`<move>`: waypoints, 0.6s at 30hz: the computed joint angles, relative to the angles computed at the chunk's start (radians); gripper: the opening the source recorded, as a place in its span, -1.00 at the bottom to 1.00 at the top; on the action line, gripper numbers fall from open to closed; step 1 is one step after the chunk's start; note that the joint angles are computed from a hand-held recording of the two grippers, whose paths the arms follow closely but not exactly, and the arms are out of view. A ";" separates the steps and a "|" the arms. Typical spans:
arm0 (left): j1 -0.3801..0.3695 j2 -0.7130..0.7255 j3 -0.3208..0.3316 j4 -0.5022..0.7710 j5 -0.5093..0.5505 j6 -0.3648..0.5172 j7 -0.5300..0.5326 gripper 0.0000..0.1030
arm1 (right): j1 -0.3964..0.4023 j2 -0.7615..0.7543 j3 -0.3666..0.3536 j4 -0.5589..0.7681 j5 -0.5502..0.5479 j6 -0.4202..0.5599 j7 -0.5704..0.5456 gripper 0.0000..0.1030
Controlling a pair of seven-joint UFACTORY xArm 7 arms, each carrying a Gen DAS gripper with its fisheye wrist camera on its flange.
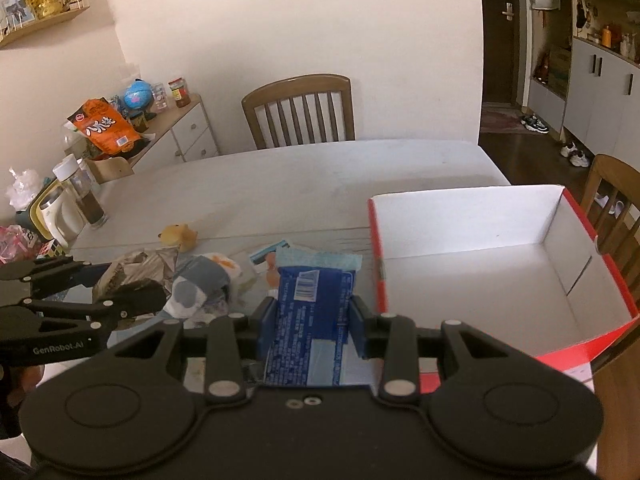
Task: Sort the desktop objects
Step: 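Carry the blue bar and the foil bag with both tools over the red shoebox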
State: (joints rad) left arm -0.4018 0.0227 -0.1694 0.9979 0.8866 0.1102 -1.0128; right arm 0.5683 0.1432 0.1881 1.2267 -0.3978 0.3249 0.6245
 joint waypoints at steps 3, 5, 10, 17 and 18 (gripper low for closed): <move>-0.022 0.028 -0.005 0.045 0.023 0.040 -0.031 0.04 | -0.032 -0.011 0.010 -0.019 0.068 -0.016 -0.080 -0.28; -0.042 0.047 -0.002 0.075 0.034 0.066 -0.045 0.04 | -0.051 -0.014 0.014 -0.027 0.114 -0.029 -0.134 -0.28; -0.092 0.096 0.013 0.147 0.022 0.109 -0.028 0.04 | -0.084 -0.010 0.023 -0.033 0.216 -0.044 -0.256 -0.28; -0.161 0.180 0.036 0.262 -0.024 0.139 0.023 0.04 | -0.121 -0.006 0.022 -0.032 0.318 -0.051 -0.398 -0.28; -0.169 0.196 0.038 0.282 -0.042 0.142 0.046 0.04 | -0.124 -0.004 0.019 -0.028 0.323 -0.048 -0.409 -0.28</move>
State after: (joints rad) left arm -0.5712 0.2188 -0.1311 1.2799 0.8449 0.2523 -0.9672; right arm 0.4446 0.1397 0.2075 1.1984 -0.0745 0.2771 0.2152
